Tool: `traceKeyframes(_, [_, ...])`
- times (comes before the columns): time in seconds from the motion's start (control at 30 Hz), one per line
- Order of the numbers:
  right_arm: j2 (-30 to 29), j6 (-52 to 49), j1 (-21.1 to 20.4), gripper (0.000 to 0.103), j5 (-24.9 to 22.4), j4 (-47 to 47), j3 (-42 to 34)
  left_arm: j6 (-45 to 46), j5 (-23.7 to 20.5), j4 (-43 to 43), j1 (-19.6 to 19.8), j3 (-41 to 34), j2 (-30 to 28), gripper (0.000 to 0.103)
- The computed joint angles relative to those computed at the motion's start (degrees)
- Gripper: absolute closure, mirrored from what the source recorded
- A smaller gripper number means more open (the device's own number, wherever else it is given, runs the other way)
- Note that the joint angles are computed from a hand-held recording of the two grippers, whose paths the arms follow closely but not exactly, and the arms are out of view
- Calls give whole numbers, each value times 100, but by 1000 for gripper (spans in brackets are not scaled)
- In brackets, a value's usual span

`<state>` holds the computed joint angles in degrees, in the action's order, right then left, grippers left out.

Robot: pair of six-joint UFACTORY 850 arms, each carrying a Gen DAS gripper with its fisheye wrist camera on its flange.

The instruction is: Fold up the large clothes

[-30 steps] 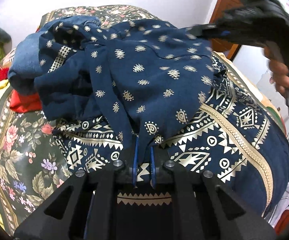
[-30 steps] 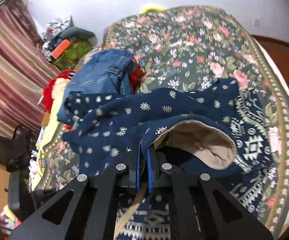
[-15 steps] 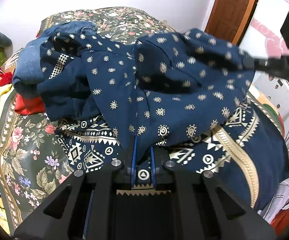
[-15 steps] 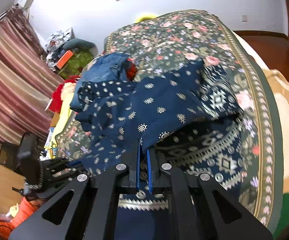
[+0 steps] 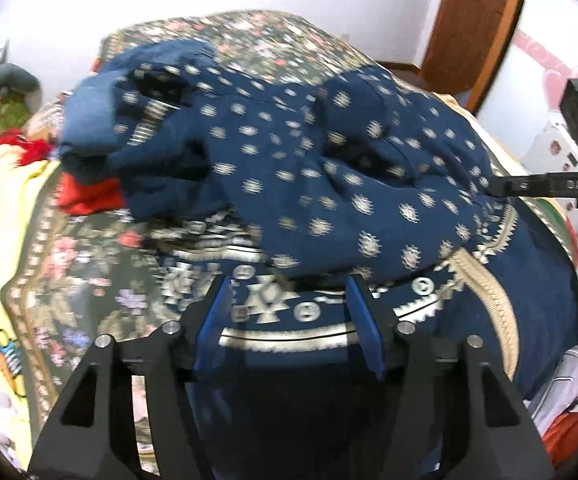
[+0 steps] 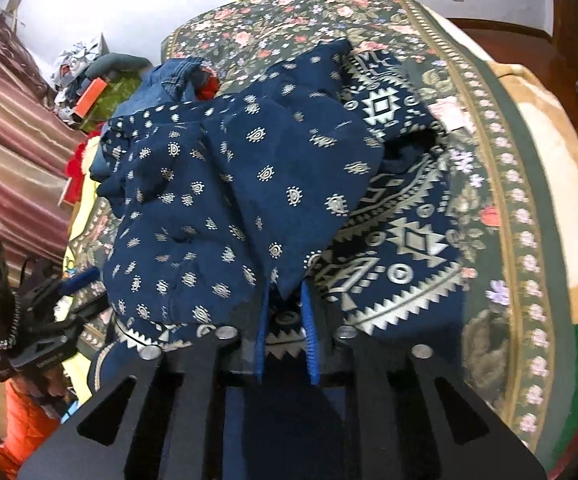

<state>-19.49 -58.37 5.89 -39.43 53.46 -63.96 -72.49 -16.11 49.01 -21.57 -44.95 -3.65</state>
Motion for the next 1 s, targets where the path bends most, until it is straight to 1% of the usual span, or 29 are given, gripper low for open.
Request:
traceKeyframes(0.03, [47,14,-31,76,64,-18,25,13,-90,-43,32,26,53,45])
traceKeyframes(0.1, [197,-68,-113,65,301,207,154,-13,-219,-107,133,65,154,45])
traceKeyframes(0.13, [250,-94,-146,63,386,315,199,-142,-252,-35,202,79,205,45])
traceKeyframes(0.27, [358,-214,-201,63,600,613,227,-476,-341,82,403,19,264,44])
traceKeyframes(0.4, [416,-356,1,62,977,568,148,-309,-229,-49,472,-196,137,44])
traceKeyframes(0.43, [397,-389,32,61,1000,552,111,-288,-182,-55,466,-264,76,43])
traceKeyframes(0.5, [334,-476,117,49,1056,579,28,-266,-98,-68,426,-402,-66,40])
traceKeyframes(0.57, [298,-586,197,47,1153,662,28,-136,-62,-157,356,-559,-248,39])
traceKeyframes(0.63, [190,-503,260,47,1121,506,-28,134,-119,-321,285,-719,-462,39])
traceKeyframes(0.73, [-81,102,335,47,948,-129,-187,684,-296,-781,207,-919,-779,39])
traceKeyframes(0.77, [-190,311,349,47,878,-334,-243,882,-279,-984,207,-939,-857,39])
traceKeyframes(0.83, [-345,691,366,47,823,-714,-315,1015,-132,-1225,242,-892,-902,39])
traceKeyframes(0.87, [-410,738,340,47,794,-712,-329,995,-44,-1281,269,-847,-900,38])
traceKeyframes(0.93, [-444,645,254,45,702,-501,-347,885,192,-1406,361,-720,-853,33])
traceKeyframes(0.97, [-468,725,216,45,629,-518,-394,920,280,-1566,411,-676,-831,32])
traceKeyframes(1.0, [-491,807,178,45,547,-551,-447,1196,396,-1964,483,-628,-798,32])
